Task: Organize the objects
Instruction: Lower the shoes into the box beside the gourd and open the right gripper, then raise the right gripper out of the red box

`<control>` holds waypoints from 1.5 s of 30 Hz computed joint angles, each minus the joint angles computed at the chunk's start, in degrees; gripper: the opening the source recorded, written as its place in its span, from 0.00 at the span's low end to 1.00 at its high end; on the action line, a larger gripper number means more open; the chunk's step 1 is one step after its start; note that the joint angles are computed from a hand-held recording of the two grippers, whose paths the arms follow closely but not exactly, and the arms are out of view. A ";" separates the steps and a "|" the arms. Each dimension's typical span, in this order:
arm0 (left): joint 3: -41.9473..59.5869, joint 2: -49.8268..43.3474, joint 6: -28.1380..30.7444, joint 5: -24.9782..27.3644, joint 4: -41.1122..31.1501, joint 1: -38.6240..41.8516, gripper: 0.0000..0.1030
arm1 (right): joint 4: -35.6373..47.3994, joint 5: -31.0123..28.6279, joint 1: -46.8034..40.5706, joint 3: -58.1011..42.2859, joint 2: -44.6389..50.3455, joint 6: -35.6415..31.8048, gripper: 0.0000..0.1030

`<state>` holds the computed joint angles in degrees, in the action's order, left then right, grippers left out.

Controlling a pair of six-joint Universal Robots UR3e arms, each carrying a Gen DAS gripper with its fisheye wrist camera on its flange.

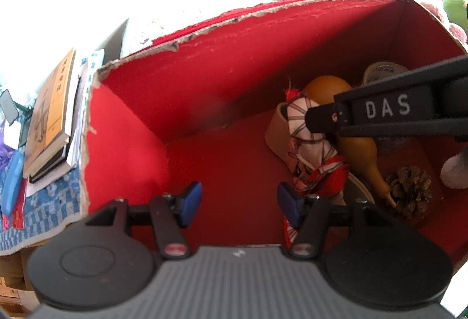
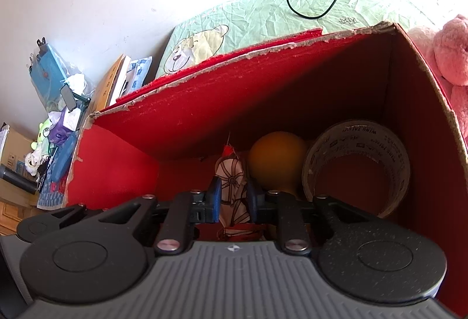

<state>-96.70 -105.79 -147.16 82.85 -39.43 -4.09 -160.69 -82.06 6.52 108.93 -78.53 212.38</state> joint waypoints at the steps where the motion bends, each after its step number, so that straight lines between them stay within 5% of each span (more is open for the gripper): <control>1: 0.07 -0.04 -0.01 -0.01 -0.03 -0.02 0.60 | -0.10 -0.03 0.02 0.06 -0.02 0.02 0.19; 15: 0.24 0.84 -0.79 0.68 -0.74 -0.69 0.62 | -0.91 -2.92 1.69 -0.35 0.22 0.63 0.16; 27: -1.51 -1.44 -1.49 1.28 5.11 -1.20 0.63 | -2.96 -17.36 7.88 -0.14 -1.15 -0.04 0.21; 33: -1.13 0.60 -4.17 -0.62 3.64 -0.56 0.66 | -6.05 -27.27 12.03 3.71 -3.86 -0.01 0.33; 36: -2.77 3.21 -5.25 0.54 4.89 -1.04 0.66 | -7.86 -29.47 12.89 6.24 -6.61 0.32 0.49; 40: -4.63 6.99 -6.70 1.44 5.32 -0.65 0.69 | -9.25 -28.08 12.28 8.80 -10.73 -1.84 0.53; 45: -6.19 13.30 -10.52 2.62 1.48 0.70 0.72 | -5.74 -18.30 8.40 11.31 -17.54 -3.22 0.53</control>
